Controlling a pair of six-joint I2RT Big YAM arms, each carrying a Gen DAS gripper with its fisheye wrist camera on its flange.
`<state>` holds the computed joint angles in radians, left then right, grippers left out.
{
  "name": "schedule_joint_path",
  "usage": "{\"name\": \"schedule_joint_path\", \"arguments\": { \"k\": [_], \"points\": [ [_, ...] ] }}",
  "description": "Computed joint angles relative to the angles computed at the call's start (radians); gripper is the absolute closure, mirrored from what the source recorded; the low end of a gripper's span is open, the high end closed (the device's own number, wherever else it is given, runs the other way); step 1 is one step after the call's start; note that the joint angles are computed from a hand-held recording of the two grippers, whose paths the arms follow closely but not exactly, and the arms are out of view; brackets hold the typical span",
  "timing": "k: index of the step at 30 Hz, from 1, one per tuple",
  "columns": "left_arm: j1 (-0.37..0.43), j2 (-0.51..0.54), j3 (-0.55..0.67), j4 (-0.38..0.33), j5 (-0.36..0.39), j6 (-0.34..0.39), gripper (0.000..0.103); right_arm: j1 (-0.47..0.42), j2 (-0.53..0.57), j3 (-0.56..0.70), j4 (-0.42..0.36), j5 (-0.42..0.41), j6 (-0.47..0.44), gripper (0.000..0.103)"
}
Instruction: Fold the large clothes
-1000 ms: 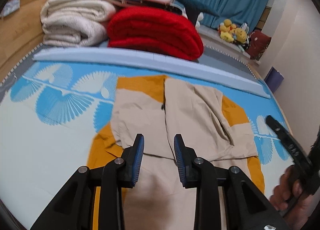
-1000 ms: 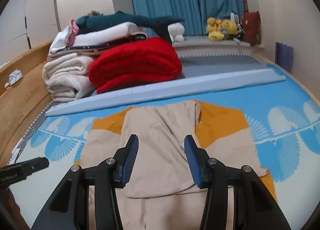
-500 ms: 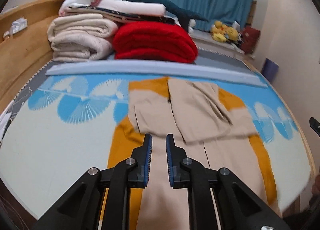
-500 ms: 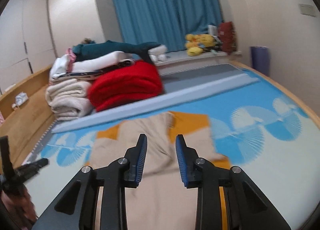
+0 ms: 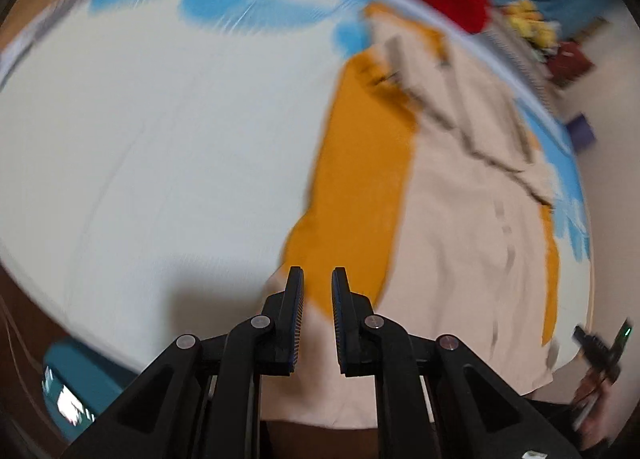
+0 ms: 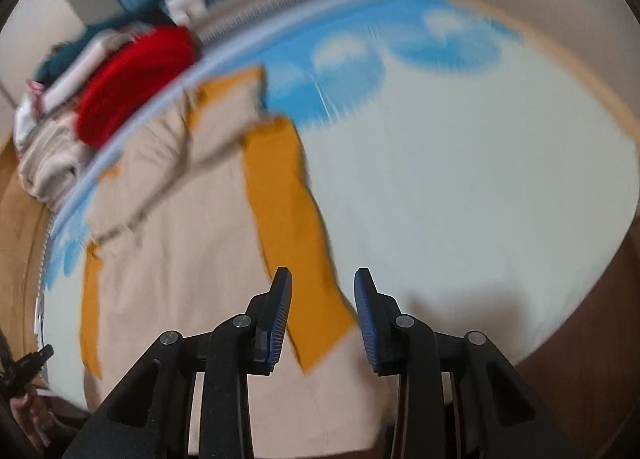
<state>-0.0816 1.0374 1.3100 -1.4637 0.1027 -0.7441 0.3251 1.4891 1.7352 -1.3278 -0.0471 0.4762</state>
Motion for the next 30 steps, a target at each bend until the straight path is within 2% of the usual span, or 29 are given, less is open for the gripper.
{"name": "schedule_joint_path", "arguments": {
  "k": [2, 5, 8, 15, 24, 25, 26, 27, 28, 30],
  "points": [
    [0.019, -0.001, -0.022, -0.024, 0.020, -0.014, 0.091, -0.019, 0.028, -0.016, -0.058, -0.032, -0.014, 0.069],
    [0.039, 0.003, -0.054, -0.046, 0.057, -0.024, 0.084, -0.031, 0.047, -0.038, -0.103, -0.081, -0.024, 0.069],
    [0.033, 0.021, -0.070, -0.084, 0.077, -0.009, 0.078, -0.031, 0.055, -0.058, -0.135, -0.114, -0.032, 0.067],
    [0.006, 0.047, -0.074, -0.126, 0.072, 0.022, 0.077, -0.037, 0.067, -0.070, -0.163, -0.145, -0.024, 0.054],
    [-0.038, 0.076, -0.075, -0.171, 0.034, 0.059, 0.078, 0.004, 0.103, -0.056, -0.207, -0.082, -0.075, 0.052],
    [-0.046, 0.076, -0.073, -0.175, 0.025, 0.063, 0.082, 0.011, 0.103, -0.057, -0.209, -0.067, -0.083, 0.053],
    [-0.053, 0.075, -0.070, -0.176, 0.028, 0.069, 0.098, 0.017, 0.101, -0.057, -0.209, -0.060, -0.092, 0.058],
    [-0.060, 0.072, -0.067, -0.176, 0.024, 0.072, 0.099, 0.019, 0.099, -0.058, -0.204, -0.065, -0.097, 0.085],
    [-0.077, 0.068, -0.057, -0.178, 0.010, 0.080, 0.099, 0.022, 0.097, -0.057, -0.202, -0.080, -0.109, 0.098],
    [-0.101, 0.057, -0.046, -0.177, 0.006, 0.092, 0.100, 0.025, 0.081, -0.058, -0.181, -0.087, -0.117, 0.100]
  ]
}}
